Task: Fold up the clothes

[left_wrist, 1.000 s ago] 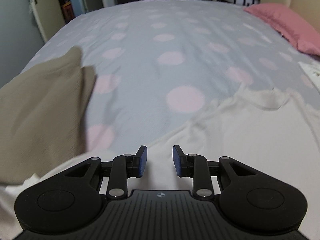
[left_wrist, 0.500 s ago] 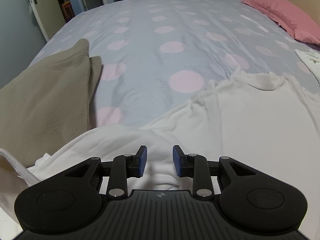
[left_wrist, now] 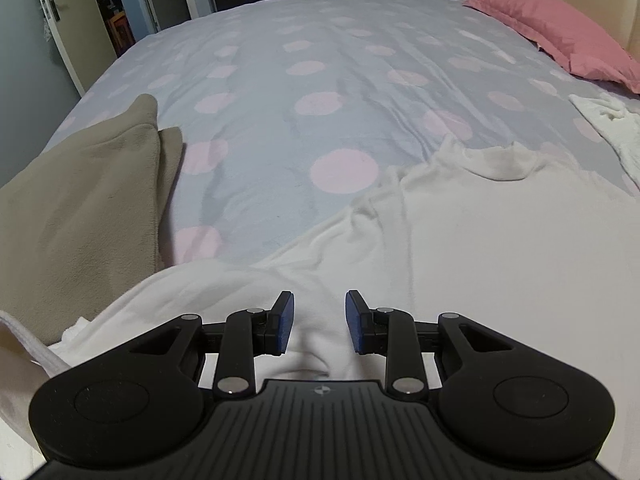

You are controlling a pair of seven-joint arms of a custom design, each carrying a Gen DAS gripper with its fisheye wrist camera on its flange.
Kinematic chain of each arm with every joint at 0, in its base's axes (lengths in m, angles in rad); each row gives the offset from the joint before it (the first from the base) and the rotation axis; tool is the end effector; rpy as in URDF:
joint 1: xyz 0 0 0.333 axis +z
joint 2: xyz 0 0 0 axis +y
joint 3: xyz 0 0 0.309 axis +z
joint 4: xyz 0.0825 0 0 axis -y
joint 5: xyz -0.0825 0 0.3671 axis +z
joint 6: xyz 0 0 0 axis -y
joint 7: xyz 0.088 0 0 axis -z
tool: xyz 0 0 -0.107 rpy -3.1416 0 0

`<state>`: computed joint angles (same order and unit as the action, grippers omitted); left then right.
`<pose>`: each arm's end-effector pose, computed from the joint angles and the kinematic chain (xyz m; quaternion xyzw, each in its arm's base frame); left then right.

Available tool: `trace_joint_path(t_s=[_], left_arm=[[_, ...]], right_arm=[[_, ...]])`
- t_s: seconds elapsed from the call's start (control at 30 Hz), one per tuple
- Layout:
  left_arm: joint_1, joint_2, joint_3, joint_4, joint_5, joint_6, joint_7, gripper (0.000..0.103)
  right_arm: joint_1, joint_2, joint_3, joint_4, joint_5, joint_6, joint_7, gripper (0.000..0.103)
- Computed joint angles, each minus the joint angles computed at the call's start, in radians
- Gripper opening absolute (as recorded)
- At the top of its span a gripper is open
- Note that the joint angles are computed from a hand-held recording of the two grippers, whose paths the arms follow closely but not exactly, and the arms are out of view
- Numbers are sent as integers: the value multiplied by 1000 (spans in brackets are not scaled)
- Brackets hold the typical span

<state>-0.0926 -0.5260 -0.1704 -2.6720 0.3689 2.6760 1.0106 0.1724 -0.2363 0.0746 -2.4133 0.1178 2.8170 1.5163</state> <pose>0.3822 -0.1160 0.4577 -0.6784 0.6721 -0.1692 0.2437 0.4771 0.1159 0.4776 -0.7365 0.5985 -0.1791 0.2595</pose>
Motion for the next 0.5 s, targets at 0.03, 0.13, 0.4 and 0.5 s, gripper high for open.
trace_joint_path(t_s=[0.03,0.13,0.4,0.5], left_arm=[[-7,0,-1,3,-5,-2,1,26],[-35,-4,-1,8,-23,4,11,26],[-116,-31,-10,8,-75,40,47,31],[-135,-45,-17,2,-83,47,53,31]], right_arm=[[-1,-14,-4,-7,6,-2,2,30],[-20,-63,0,-33,-1,-26,30,38],[-60,-180,-2,-129,-25,-75,49,47],[-63,-220,-16,-170,-7,-84,35,48]])
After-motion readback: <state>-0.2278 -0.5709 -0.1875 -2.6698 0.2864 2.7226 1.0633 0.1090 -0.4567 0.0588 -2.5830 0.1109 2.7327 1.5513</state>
